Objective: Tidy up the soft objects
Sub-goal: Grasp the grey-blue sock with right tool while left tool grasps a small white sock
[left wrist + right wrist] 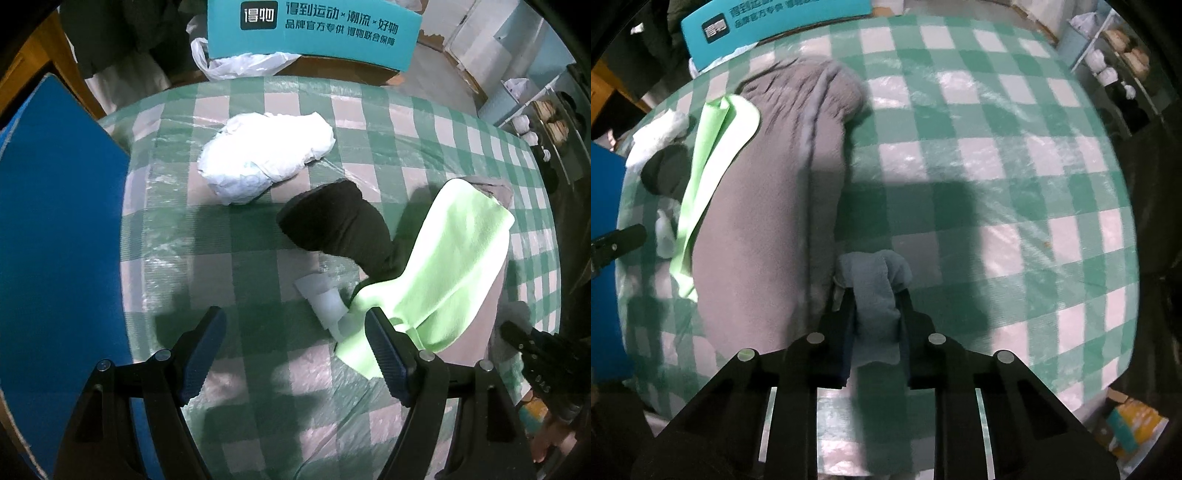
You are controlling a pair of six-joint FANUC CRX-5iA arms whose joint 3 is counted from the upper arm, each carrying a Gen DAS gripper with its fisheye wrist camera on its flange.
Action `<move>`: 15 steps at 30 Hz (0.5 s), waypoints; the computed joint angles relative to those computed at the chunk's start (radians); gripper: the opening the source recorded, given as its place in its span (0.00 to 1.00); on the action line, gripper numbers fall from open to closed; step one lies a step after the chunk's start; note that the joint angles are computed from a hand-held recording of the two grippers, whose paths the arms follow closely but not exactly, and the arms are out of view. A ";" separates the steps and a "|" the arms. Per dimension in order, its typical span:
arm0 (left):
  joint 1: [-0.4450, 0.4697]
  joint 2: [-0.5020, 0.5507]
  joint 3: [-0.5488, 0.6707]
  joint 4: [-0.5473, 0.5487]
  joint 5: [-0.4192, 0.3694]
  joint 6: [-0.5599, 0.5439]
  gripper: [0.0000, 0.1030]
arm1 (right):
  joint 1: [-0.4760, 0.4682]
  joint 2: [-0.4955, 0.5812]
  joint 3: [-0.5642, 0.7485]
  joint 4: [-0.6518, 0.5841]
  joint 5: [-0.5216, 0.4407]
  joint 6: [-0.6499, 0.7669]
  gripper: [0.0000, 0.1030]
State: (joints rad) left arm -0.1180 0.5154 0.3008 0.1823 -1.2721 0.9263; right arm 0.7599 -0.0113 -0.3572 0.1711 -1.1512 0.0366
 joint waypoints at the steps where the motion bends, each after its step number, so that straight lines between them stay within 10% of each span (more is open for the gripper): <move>1: -0.003 0.006 0.004 -0.003 0.001 0.004 0.77 | 0.002 -0.004 -0.002 0.010 -0.013 -0.012 0.17; 15: -0.033 0.014 -0.012 -0.038 0.071 0.040 0.74 | 0.011 -0.034 -0.012 0.059 -0.036 -0.044 0.17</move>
State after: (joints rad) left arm -0.1511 0.5296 0.2885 0.1446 -1.2009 0.9658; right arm 0.7710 -0.0451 -0.3689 0.2304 -1.1871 -0.0074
